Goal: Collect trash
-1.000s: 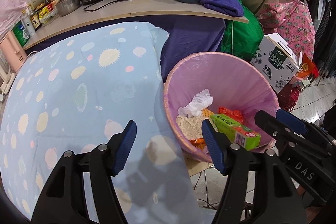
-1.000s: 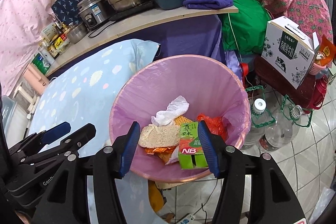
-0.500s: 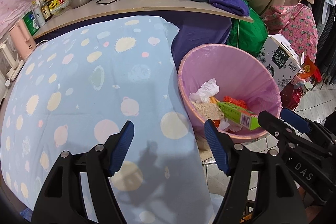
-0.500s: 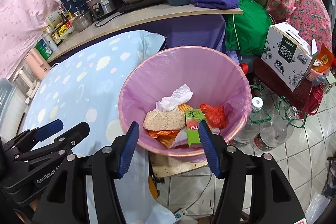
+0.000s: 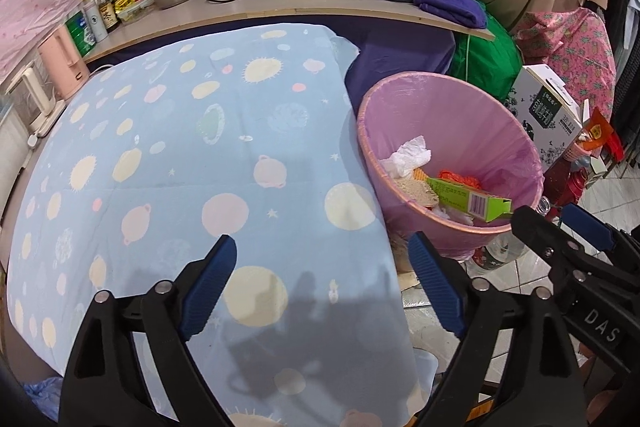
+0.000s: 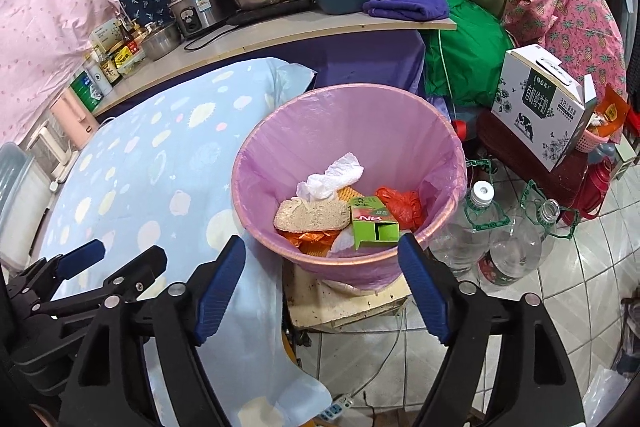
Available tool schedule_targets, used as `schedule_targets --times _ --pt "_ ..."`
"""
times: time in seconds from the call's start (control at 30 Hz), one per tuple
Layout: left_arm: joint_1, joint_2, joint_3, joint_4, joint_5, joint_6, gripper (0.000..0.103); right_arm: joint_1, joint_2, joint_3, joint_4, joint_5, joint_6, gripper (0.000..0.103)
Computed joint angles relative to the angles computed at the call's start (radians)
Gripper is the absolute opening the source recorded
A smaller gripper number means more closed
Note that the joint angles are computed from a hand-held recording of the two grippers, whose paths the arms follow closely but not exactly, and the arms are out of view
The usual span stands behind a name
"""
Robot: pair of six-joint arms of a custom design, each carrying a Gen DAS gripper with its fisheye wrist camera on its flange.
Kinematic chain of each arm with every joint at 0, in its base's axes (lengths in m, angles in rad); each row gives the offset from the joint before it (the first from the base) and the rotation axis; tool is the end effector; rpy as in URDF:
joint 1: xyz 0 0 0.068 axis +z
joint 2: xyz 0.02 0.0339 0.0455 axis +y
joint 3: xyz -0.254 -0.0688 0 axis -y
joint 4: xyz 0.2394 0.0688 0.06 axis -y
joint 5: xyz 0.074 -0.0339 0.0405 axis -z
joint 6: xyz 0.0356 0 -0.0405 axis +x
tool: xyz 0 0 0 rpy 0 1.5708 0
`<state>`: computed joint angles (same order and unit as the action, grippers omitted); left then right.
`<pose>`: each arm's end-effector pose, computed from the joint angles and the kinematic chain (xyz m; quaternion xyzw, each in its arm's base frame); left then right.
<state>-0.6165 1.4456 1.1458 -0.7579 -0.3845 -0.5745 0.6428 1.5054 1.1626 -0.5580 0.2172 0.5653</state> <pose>0.2421 -0.1552 0.2589 -0.0285 0.9503 0.0133 0.3099 0.2580 0.1836 0.2577 -0.0008 0.9395 0.1014 0.3271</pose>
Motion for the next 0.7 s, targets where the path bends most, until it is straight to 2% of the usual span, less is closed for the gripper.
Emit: schedule_targets --times 0.1,0.43,0.7 --pt "0.0 -0.015 -0.019 -0.006 -0.019 -0.016 0.089 0.008 -0.002 -0.002 -0.009 0.012 -0.001 0.084" --pt "-0.015 -0.021 -0.027 -0.039 -0.054 -0.056 0.091 0.044 0.006 0.002 -0.015 0.077 -0.039 0.085" --pt "-0.01 -0.002 -0.01 -0.057 -0.079 -0.074 0.091 0.026 0.021 0.008 0.002 0.063 -0.062 0.088"
